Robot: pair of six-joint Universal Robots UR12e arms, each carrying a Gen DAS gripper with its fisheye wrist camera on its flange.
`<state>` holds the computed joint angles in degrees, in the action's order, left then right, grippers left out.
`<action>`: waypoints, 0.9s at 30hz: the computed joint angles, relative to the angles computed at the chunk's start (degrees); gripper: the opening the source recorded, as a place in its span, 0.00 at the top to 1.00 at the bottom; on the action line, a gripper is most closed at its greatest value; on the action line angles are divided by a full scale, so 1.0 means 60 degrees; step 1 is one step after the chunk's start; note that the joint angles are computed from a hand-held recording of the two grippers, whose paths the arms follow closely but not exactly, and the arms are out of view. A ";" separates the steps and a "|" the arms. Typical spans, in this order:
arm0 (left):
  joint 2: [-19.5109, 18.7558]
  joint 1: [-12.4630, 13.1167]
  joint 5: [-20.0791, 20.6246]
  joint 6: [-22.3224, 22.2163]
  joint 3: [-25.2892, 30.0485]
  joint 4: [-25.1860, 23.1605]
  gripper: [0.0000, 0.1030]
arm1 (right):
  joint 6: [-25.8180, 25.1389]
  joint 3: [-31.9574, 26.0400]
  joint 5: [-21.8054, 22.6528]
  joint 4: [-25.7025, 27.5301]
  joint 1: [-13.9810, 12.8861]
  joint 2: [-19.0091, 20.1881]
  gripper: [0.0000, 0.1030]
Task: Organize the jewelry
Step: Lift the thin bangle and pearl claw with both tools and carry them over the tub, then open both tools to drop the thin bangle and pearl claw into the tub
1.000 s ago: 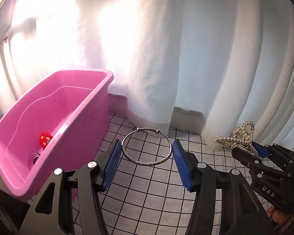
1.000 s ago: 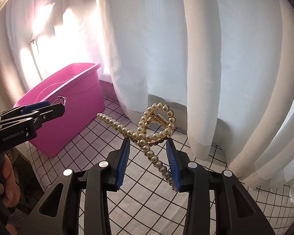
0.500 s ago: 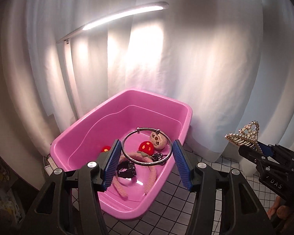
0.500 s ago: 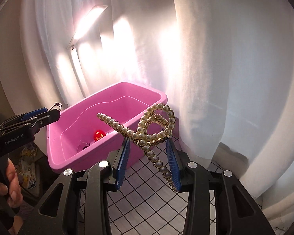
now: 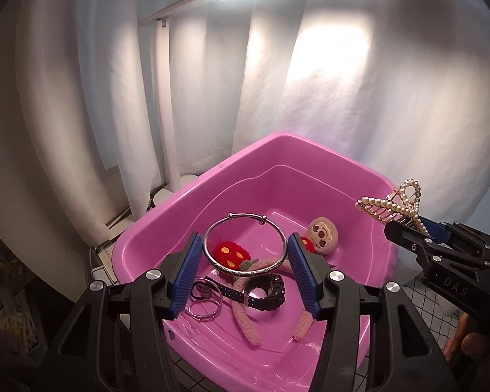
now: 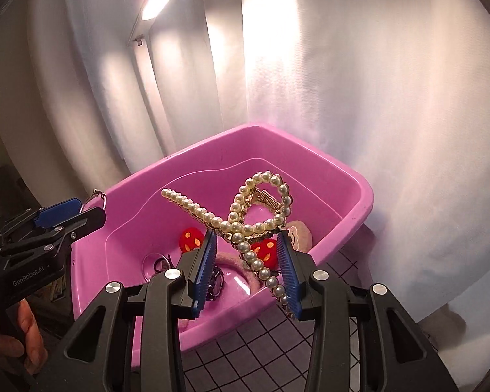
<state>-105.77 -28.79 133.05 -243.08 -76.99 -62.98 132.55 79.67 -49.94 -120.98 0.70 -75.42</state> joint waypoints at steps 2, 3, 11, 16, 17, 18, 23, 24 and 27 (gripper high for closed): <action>0.0012 0.0108 -0.0169 -0.0103 -0.0044 -0.0126 0.48 | -0.0066 -0.0118 -0.0202 0.0015 0.0153 0.0115 0.64; 0.0010 0.0155 -0.0238 -0.0176 -0.0040 -0.0234 0.48 | -0.0090 -0.0158 -0.0321 -0.0046 0.0227 0.0162 0.64; 0.0063 0.0440 -0.0797 -0.0504 -0.0206 -0.0603 0.48 | -0.0121 -0.0697 -0.1298 0.0201 0.0698 0.0625 0.64; 0.0063 0.0610 -0.1119 -0.0641 -0.0263 -0.0701 0.48 | -0.0397 -0.0807 -0.1774 0.0361 0.0899 0.0761 0.64; 0.0068 0.0645 -0.1219 -0.0690 -0.0273 -0.0719 0.48 | -0.0403 -0.0838 -0.1841 0.0389 0.0923 0.0791 0.64; 0.0071 0.0676 -0.1296 -0.0726 -0.0282 -0.0736 0.48 | -0.0407 -0.0852 -0.1907 0.0392 0.0950 0.0812 0.64; 0.0054 0.0745 -0.1451 -0.0869 -0.0258 -0.0917 0.47 | -0.0427 -0.0871 -0.2365 0.0253 0.1088 0.0913 0.64; 0.0057 0.0770 -0.1500 -0.0917 -0.0269 -0.0934 0.47 | -0.0393 -0.0894 -0.2473 0.0202 0.1140 0.0954 0.64; 0.0075 0.0787 -0.1579 -0.1056 -0.0250 -0.1052 0.30 | -0.0242 -0.0794 -0.2551 -0.0159 0.1176 0.0936 0.56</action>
<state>-105.32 -24.07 123.58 -249.41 -78.49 -69.30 131.10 74.90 -65.24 -121.94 7.76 -69.81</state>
